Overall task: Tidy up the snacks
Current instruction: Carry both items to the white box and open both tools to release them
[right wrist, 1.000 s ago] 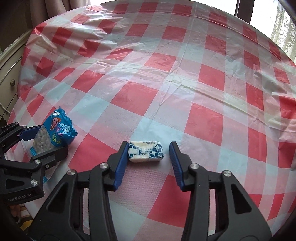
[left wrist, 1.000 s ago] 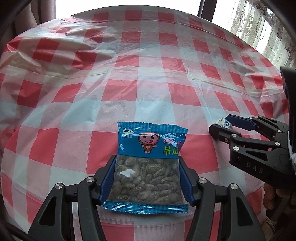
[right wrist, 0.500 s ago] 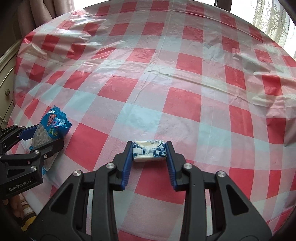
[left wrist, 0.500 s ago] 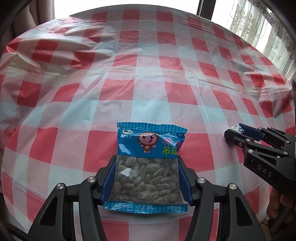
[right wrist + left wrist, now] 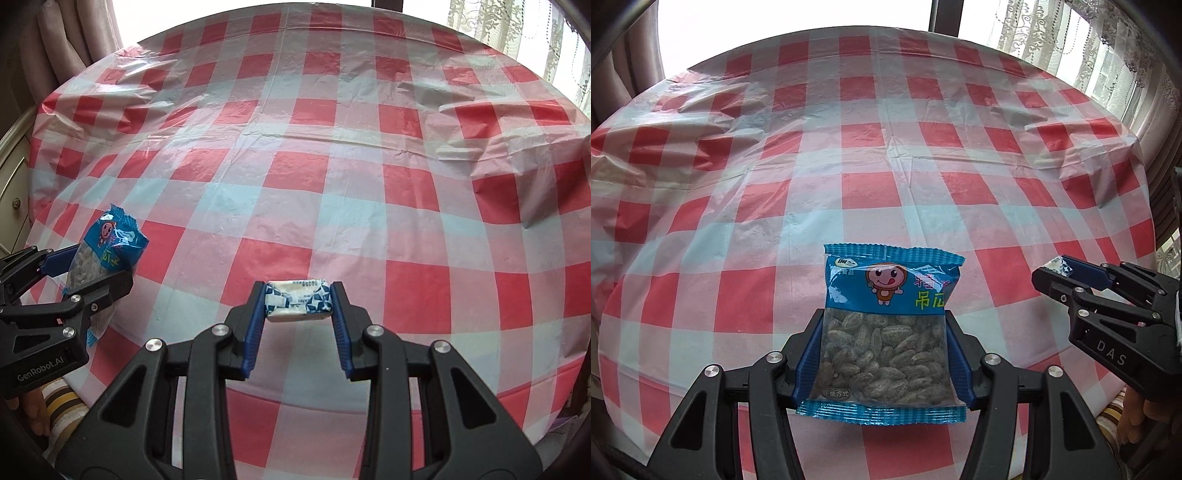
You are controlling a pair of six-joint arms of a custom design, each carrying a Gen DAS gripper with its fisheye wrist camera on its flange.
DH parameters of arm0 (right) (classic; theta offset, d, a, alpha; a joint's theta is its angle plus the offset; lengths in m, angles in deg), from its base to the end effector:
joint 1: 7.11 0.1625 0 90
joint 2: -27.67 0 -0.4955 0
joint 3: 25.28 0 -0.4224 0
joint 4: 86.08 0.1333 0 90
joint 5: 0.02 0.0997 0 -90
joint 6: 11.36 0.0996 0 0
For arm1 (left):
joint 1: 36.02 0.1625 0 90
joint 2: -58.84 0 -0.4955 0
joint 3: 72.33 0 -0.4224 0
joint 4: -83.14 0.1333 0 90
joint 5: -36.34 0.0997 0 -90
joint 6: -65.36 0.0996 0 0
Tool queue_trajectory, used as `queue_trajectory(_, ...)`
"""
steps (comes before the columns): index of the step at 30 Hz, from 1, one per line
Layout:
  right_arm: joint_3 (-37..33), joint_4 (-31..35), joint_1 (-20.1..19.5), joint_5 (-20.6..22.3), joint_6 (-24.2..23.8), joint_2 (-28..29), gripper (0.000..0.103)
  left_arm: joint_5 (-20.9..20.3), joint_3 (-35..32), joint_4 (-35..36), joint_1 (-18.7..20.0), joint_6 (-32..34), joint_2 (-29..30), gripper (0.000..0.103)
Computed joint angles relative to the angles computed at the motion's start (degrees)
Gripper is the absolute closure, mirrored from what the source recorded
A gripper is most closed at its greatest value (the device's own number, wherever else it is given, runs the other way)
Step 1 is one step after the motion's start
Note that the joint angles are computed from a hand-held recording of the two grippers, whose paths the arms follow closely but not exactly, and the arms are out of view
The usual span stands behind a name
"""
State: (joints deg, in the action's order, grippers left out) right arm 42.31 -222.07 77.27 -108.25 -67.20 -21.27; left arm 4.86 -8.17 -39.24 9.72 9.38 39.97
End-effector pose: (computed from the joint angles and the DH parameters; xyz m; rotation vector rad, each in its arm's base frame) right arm 0.0177 -0.8636 0.3628 1.0154 -2.4066 0.3317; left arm -0.4380 -0.7622 -0.0504 -0.0862 2.2094 -0.7887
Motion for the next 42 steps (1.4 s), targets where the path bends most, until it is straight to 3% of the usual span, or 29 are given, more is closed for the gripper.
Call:
queue_trajectory(17,0.89,-1.62,-3.89,0.53,2.99,-5.92,0.065,-2.75,-12.66,2.45,-2.96,9.18,8.34,0.044)
queue_trajectory(32,1.44,-4.55,-8.91,-0.21,5.06,-11.34,0.065,-8.79,-25.91,2.94,-5.43,18.16,16.91,0.044)
queue_trajectory(38,0.21,-5.1,-11.19,0.04,6.46,-13.0,0.065,-12.03,-34.44,4.56,-6.47,22.3,21.99,0.044)
queue_trajectory(42,-0.28,-5.55,-12.68,0.24,7.47,-14.03,0.065,-14.15,-44.85,9.32,-7.14,24.77,27.61,0.044)
